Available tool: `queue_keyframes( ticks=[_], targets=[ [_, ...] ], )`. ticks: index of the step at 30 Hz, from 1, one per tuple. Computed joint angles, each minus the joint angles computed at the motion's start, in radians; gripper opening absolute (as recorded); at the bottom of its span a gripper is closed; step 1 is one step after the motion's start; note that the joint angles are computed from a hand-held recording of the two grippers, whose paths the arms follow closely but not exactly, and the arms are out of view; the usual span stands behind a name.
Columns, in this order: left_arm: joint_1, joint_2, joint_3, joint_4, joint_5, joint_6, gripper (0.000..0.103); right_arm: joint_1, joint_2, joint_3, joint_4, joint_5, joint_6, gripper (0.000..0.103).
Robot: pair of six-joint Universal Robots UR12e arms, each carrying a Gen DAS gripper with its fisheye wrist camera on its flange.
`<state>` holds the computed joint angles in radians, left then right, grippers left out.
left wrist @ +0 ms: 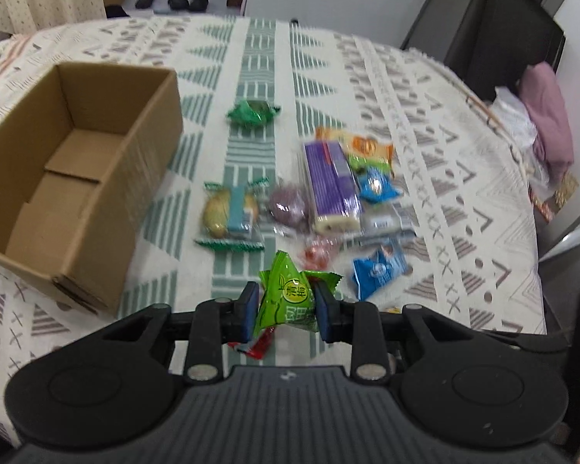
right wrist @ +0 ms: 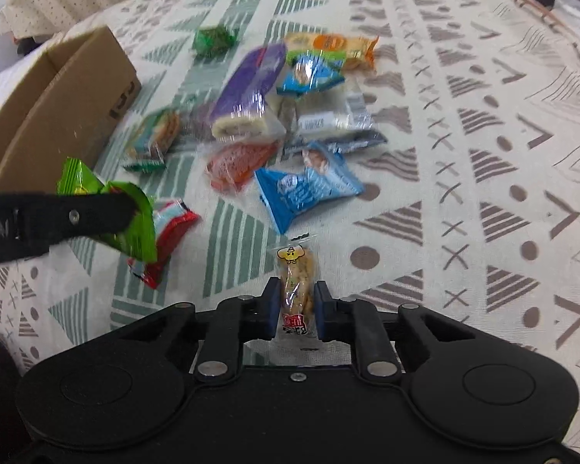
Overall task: Organize snacks
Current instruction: 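Carry both packets over the cardboard box and open both grippers to drop them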
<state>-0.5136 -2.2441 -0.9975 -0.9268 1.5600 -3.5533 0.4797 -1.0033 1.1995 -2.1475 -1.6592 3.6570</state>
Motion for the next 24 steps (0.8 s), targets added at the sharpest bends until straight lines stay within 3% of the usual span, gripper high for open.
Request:
queue_keyframes(
  ticks=[11, 16, 24],
  targets=[
    [0.023, 0.039, -0.049, 0.143, 0.001, 0.012, 0.029, 0.032, -0.012, -0.036, -0.076, -0.130, 0.031, 0.018],
    [0.037, 0.058, -0.074, 0.212, 0.016, 0.024, 0.030, 0.050, 0.006, -0.081, -0.102, -0.204, 0.025, 0.018],
    [0.073, 0.087, -0.110, 0.285, 0.035, -0.003, 0.030, 0.074, 0.042, -0.160, -0.113, -0.253, 0.003, 0.018]
  ],
)
